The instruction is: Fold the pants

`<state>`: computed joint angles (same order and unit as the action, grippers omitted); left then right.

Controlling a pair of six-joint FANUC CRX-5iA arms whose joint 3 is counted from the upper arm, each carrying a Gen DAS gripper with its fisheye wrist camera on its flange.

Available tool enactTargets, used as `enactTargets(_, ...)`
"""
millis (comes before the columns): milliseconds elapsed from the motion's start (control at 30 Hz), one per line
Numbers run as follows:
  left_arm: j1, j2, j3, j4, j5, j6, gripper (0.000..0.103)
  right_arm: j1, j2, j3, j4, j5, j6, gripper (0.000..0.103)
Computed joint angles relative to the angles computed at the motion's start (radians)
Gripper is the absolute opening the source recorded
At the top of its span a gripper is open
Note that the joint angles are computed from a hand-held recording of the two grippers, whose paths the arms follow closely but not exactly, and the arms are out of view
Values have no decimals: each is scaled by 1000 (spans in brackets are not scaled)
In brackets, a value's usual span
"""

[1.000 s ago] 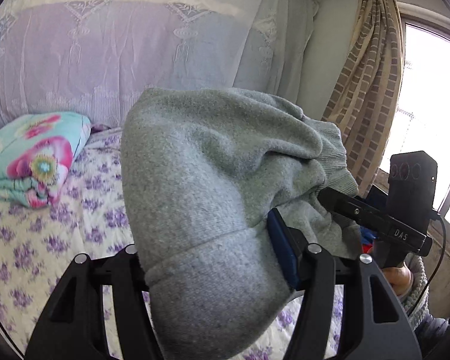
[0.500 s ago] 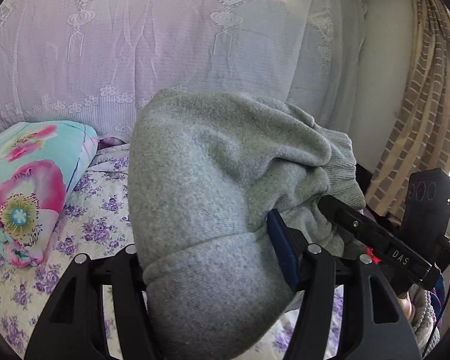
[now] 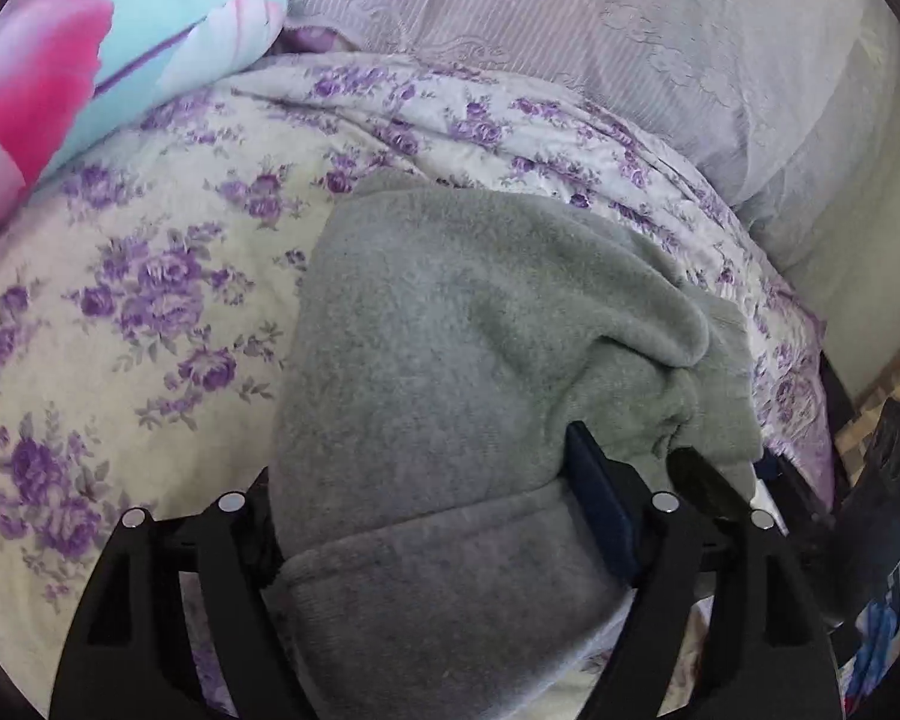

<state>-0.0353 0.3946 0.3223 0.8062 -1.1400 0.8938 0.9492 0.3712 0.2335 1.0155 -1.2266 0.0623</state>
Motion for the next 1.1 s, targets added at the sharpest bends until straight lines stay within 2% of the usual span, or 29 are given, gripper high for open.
enactTargets(100, 9, -40, -35, 5, 18, -38, 77, 25, 6, -26, 105, -91, -92, 93)
enactTargets(167, 22, -84, -83, 19, 79, -67, 75, 51, -29, -76, 206, -105, -196, 92)
enactTargets(233, 25, -154, -154, 30, 165, -128, 76, 51, -92, -166, 316, -13, -356, 83)
enactTargets(267, 18, -170, -157, 15, 179, -141, 76, 43, -117, -193, 333, 60, -406, 80)
enactTargets(300, 12, -178, -156, 5, 173, -157, 76, 27, -128, -184, 312, 136, -404, 69)
enactTargets(333, 2, -180, -150, -9, 164, -167, 76, 17, -128, -176, 273, 200, -393, 51)
enactTargets(367, -10, -177, -140, -37, 164, -167, 76, 8, -116, -154, 221, 242, -361, 42)
enactTargets(400, -25, -182, -141, -80, 184, -166, 76, 9, -92, -116, 149, 239, -301, 35)
enactTargets(433, -45, -195, -143, -160, 230, -153, 77, 12, -54, -52, 52, 183, -219, 27)
enactTargets(467, -66, -199, -142, -224, 263, -151, 78, 12, -39, -22, -16, 148, -190, 15)
enactTargets(500, -80, -185, -122, -277, 257, -138, 82, 3, -46, -33, -56, 138, -210, 0)
enactTargets(567, -80, -167, -106, -283, 244, -126, 87, -10, -99, -115, -51, 209, -291, 0)
enactTargets(667, -51, -122, -62, -236, 162, -105, 94, 7, -58, -64, -58, 145, -236, 0)
enactTargets(733, -42, -107, -56, -208, 142, -107, 95, 9, -58, -65, -54, 143, -238, 0)
enactTargets(833, -48, -151, -123, -183, 223, -148, 95, 28, -52, -75, 24, 115, -264, 2)
enactTargets(900, -51, -187, -174, -158, 290, -176, 95, 48, -24, -51, 114, 45, -246, 7)
enactTargets(967, -53, -213, -217, -128, 366, -184, 95, 59, 6, -30, 202, -17, -226, 38)
enactTargets(1000, -55, -215, -221, -124, 388, -175, 95, 60, 25, -10, 221, -56, -216, 68)
enactTargets(1033, -55, -210, -215, -132, 397, -157, 95, 61, 37, 7, 215, -84, -201, 74)
enactTargets(1100, -56, -171, -154, -201, 340, -93, 95, 49, 54, 58, 94, -108, -151, 74)
